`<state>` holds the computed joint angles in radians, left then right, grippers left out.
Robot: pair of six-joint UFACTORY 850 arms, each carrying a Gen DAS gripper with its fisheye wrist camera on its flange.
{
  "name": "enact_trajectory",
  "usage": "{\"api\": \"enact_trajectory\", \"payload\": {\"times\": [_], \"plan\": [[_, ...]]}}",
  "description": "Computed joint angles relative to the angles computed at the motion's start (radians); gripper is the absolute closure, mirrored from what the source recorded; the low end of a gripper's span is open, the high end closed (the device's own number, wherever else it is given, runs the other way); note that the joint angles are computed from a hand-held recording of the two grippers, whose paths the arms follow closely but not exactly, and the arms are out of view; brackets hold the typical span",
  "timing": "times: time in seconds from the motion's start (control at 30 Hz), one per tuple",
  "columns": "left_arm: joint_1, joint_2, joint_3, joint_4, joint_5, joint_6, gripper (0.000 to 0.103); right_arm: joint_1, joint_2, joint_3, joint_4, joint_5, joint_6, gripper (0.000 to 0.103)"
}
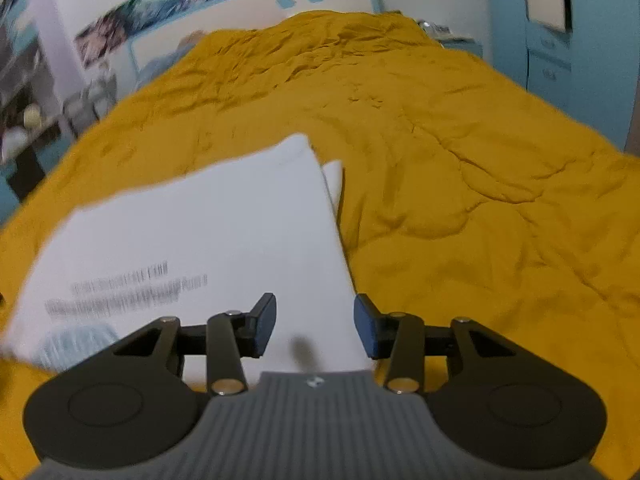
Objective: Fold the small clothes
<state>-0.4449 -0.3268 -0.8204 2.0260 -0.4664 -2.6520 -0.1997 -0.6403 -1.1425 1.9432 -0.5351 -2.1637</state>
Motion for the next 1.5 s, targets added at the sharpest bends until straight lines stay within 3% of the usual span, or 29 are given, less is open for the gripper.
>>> {"api": "enact_trajectory", "payload": {"times": [0.2, 0.37, 0.63, 0.73, 0.8, 0.93, 1.1, 1.17, 1.5], "plan": [[-0.003, -0.150, -0.184, 0.110, 0.037, -0.030, 0.095, 0.006, -0.132, -0.226, -0.238, -0.039, 0.394, 0.063], [0.008, -0.285, -0.342, 0.198, 0.083, -0.092, 0.095, 0.028, -0.234, -0.378, -0.313, -0.032, 0.543, 0.061], [0.026, -0.457, -0.564, 0.207, 0.146, -0.053, 0.095, 0.045, -0.395, -0.597, -0.434, -0.079, 0.768, 0.062], [0.030, -0.518, -0.647, 0.135, 0.175, 0.025, 0.095, 0.045, -0.442, -0.662, -0.442, -0.102, 0.805, 0.062], [0.032, -0.557, -0.704, -0.002, 0.185, 0.157, 0.095, 0.044, -0.473, -0.706, -0.441, -0.120, 0.834, 0.062], [0.029, -0.609, -0.769, -0.169, 0.161, 0.337, 0.095, 0.039, -0.532, -0.785, -0.431, -0.167, 0.897, 0.066], [0.029, -0.623, -0.794, -0.233, 0.152, 0.397, 0.095, 0.042, -0.559, -0.825, -0.432, -0.187, 0.936, 0.086], [0.029, -0.600, -0.765, -0.165, 0.146, 0.320, 0.095, 0.045, -0.549, -0.811, -0.419, -0.179, 0.911, 0.094], [0.032, -0.344, -0.487, -0.111, 0.070, 0.233, 0.095, 0.098, -0.331, -0.599, -0.345, -0.180, 0.833, 0.099]]}}
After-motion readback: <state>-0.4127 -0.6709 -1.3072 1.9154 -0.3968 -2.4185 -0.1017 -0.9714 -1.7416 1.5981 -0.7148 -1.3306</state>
